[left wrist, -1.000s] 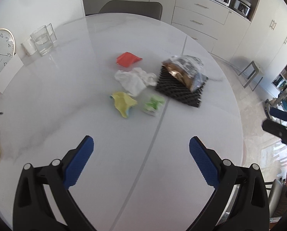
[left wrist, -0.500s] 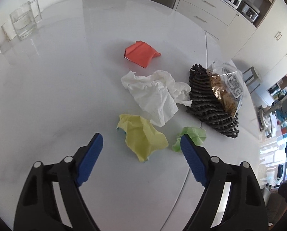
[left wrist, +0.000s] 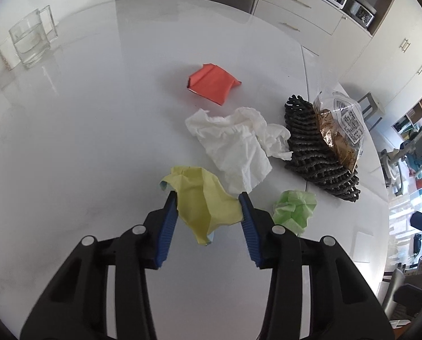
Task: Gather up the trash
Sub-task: 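Grasp the green crumpled paper with the right gripper while the left holds yellow paper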
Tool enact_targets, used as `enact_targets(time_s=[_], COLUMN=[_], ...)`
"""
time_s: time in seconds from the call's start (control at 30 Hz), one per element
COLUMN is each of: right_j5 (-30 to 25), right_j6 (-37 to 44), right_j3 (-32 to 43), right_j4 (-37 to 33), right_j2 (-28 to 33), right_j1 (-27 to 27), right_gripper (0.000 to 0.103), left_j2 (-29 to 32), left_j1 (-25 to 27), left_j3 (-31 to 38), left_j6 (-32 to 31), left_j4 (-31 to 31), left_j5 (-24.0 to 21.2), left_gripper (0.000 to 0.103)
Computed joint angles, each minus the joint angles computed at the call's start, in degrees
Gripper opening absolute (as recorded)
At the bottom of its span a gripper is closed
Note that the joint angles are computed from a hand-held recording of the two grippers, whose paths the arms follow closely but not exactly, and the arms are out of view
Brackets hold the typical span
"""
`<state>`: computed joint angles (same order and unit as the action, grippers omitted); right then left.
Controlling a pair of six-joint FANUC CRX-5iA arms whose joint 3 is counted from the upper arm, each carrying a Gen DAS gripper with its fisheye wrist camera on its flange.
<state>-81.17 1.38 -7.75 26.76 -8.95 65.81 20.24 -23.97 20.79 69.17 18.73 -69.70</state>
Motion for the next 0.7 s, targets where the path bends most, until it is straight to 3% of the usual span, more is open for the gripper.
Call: enact_targets(time_s=[0.2,0.27,0.33,0.47,0.57,0.63,0.7], right_j5=[9.31,10.54,10.26,9.95,9.02,8.98,8.87], right_j6=[4.91,6.93,9.43,12.25,14.06,15.10,15.12], right_j3=[0.56,1.58,3.25,5.54,7.10,7.90,8.09], right_j4=[-0.96,-2.18,-3.97,-6.73,-7.74,-9.18,-9.22], right_j2=[4.21,5.97,8.03,10.96,12.71,13.19,13.17], right_j1=[-5.44,-7.02,-8.50,-11.02,-12.01,-12.62,-12.50], right_gripper=[0.100,0.096,0.085,0.075,0.058,0.032,0.031], left_j2=[-4.32,-6.01,-6.87,-9.40,-9.91,-10.40,-10.53], left_j1=[2.76,3.61,3.94,4.85,5.90,6.35,6.37], left_j3=[-2.63,-3.34,-3.35,-5.32,-6.27,-7.11,-7.09], left_j6=[-0.56,-0.19,0.45,1.48,2.51,2.62,2.67], left_j4=[1.14,-0.09,-1.39,-2.95,-2.08,-1.67,-2.12], left_j5=[-2.09,-2.89,-3.73,-3.86,-4.72,-5.01,-5.26], left_gripper=[0.043,0.043,0.043,0.043,0.043,0.043,0.043])
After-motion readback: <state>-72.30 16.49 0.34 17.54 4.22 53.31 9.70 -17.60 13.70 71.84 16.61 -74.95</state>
